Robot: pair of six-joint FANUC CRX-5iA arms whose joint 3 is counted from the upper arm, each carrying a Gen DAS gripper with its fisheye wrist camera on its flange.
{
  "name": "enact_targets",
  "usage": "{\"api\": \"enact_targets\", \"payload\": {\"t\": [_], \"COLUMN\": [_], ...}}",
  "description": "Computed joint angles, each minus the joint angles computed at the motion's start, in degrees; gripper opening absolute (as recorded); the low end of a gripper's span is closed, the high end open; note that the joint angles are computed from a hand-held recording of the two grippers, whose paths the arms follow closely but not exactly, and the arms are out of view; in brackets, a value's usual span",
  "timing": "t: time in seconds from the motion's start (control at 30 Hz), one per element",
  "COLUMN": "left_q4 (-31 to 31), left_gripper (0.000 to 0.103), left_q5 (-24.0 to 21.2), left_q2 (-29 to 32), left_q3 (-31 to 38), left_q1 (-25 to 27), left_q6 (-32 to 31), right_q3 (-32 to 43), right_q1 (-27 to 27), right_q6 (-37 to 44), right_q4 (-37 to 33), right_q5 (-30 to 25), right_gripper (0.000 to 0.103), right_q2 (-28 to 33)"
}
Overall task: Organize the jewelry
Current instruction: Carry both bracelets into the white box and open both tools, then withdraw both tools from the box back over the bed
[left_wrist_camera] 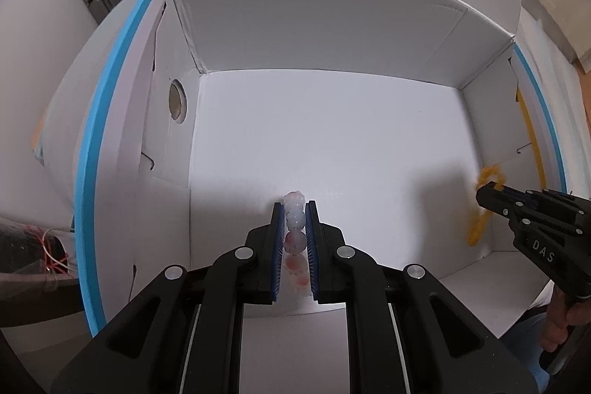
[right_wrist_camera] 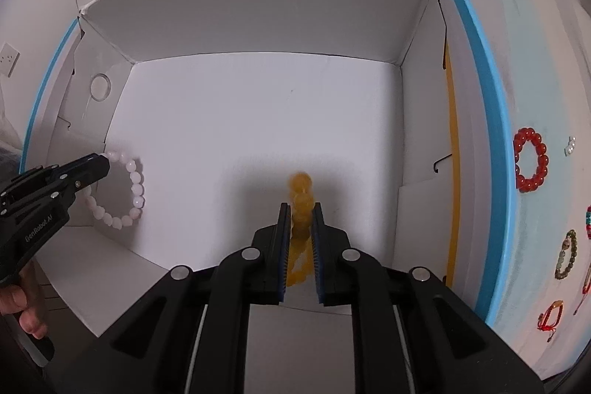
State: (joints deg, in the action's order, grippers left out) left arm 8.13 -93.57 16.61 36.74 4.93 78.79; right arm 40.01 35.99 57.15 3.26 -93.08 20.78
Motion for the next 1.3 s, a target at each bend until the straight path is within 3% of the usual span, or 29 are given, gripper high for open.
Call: {"api": "enact_targets", "payload": {"t": [0.1, 0.17, 0.27, 0.33, 0.43, 0.53, 0.9, 1.3], "left_q4": [-1.18, -1.45, -1.81, -1.87, -1.96, -1.78, -1.45, -1.81], "left_gripper": [0.013, 0.015, 0.035, 0.036, 0.047, 0.057, 0.085, 0.089], "left_q5": [0.73, 1.0, 2.0, 2.66, 3.31, 3.8, 5.95, 5.04], "left_q2": [-0.46, -0.79, -1.98, -2.66, -3.45, -3.84, -4.92, -3.41], "left_q3": [-0.19, -0.34, -1.26, -1.7, -1.87, -1.12, 2.83, 8.57], "left_q1": [-0.43, -0.54, -0.61, -0.62, -1.21, -2.03, -7.19, -14.78], "left_q6": [0.54, 0.47, 0.6, 0.49, 0.97, 1.43, 3.12, 5.28], "right_q3": [-0.45, 0.53, -0.73, -1.63, -2.51, -4.67, -10.81, -17.05], "right_q1": [0.14, 0.28, 0.66, 0.65, 0.73, 1.65, 2.45, 0.94], "right_q6": [0.07, 0.17, 0.36, 0.25, 0.4, -0.66, -4.64, -8.63], "right_q4": [0.02, -0.02, 0.55, 0.37, 0.26, 3.29, 10.09, 15.6], "right_q5": [0.41, 0.61, 2.26, 3.39, 4.41, 6.1, 8.79, 8.32], "right_gripper": [0.015, 0.025, 0.038, 0.042, 0.045, 0.069, 0.085, 0.092], "right_q2": [-0.33, 0.3, -1.1, -2.27, -4.11, -6.61, -14.59, -23.0]}}
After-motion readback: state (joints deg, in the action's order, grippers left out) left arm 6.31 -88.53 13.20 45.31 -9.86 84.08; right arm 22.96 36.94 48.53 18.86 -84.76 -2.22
